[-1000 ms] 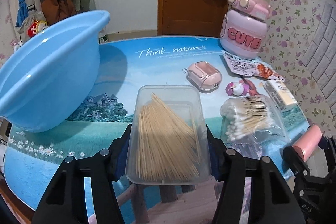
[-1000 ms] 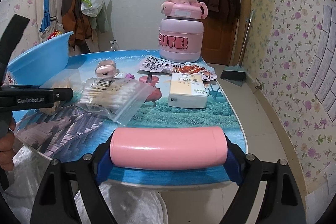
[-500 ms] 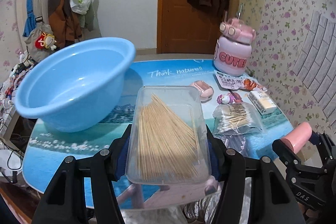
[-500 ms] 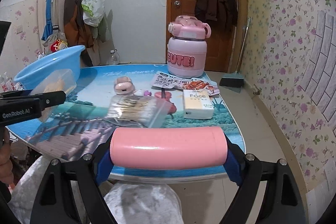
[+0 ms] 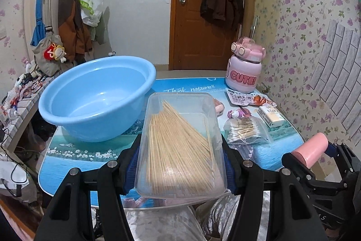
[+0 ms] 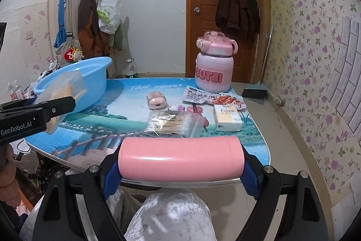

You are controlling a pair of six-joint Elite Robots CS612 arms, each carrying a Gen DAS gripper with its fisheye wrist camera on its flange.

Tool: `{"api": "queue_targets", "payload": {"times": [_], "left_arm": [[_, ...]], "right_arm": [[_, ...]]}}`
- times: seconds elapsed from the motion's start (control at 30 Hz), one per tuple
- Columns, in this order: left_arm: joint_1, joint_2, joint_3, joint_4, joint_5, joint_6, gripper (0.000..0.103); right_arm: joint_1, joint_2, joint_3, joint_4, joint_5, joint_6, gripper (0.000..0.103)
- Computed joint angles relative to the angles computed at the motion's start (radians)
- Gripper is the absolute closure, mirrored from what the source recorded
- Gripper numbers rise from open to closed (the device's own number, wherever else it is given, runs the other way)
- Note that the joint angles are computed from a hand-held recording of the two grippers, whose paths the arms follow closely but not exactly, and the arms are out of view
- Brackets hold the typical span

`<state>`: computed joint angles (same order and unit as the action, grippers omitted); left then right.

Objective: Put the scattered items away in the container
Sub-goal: 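Lift the toothpick box with the left gripper toward the blue basin while the right carries the pink cylinder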

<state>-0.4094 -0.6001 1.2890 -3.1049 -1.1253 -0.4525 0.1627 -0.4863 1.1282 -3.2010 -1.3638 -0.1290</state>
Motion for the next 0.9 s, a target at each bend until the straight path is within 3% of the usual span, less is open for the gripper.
{"api": "queue_targets", "payload": {"times": [0.9], "left_arm": [[0.009,-0.007,0.018,-0.002,0.006,-0.035,0.045]], "right_arm": [[0.003,-0.009,0.006,0.02,-0.011,0.001,0.015]]}}
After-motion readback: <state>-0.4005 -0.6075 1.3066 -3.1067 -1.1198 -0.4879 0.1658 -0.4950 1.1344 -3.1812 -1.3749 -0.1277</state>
